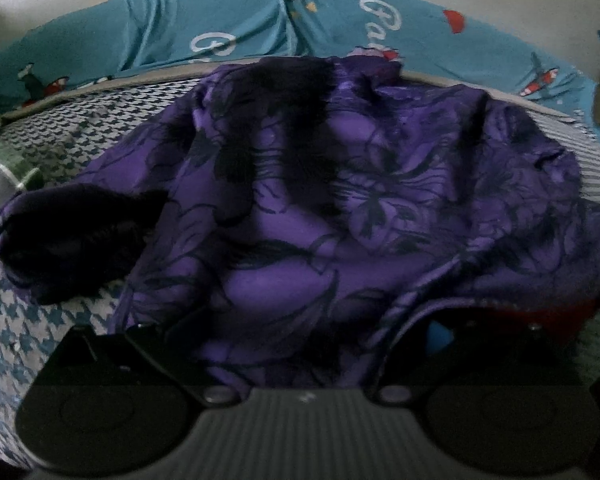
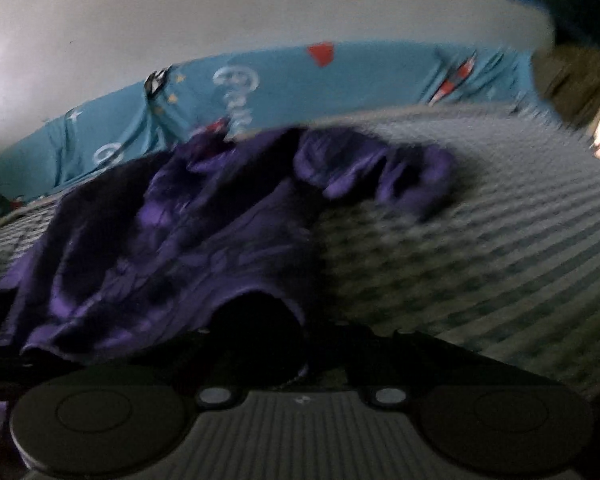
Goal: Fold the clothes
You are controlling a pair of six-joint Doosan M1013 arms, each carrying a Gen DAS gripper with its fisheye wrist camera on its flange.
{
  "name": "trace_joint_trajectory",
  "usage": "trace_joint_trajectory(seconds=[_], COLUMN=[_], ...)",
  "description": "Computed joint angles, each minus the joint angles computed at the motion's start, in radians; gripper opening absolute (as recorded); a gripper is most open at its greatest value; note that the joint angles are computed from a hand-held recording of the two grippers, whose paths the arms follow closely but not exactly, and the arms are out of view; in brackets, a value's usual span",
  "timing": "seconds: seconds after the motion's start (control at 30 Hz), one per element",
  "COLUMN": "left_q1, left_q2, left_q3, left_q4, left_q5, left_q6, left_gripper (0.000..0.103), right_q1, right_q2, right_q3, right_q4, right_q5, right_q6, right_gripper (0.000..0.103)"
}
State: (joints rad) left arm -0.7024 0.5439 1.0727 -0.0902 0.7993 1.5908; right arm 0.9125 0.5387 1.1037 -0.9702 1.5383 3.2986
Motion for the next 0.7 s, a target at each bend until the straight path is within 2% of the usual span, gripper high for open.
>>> trace_joint_trajectory(seconds=[0.2, 0.33, 0.57, 0.7], left_q1=[0.021, 0.03, 0.047, 0.043], left_q2=[-0.039, -0.067, -0.086, -0.085], left_q3=[0.052, 0.094, 0.118, 0.113], left_q4=[-0.195, -0.298, -0.376, -0.272], left_q5=[-0.018, -0.036, -0.029, -0.048], left_q6=[0.196, 0.323, 0.388, 0.304], left_gripper=[0.103, 0.103, 0.103, 0.103], right_q1=[0.053, 0.067, 0.07, 0.064], right_q2=[0.031, 0.04, 0.023, -0.014], right_q3=[-0.073, -0.09, -0.076, -0.033], right_q4=[-0.065, -0.059, -0.008, 0.074], right_q5=[0.229, 0.334, 0.397, 0.368], right_q6=[-0.09, -0.109, -0.067, 0.057], right_gripper=[0.004, 0.004, 0.004, 0.009])
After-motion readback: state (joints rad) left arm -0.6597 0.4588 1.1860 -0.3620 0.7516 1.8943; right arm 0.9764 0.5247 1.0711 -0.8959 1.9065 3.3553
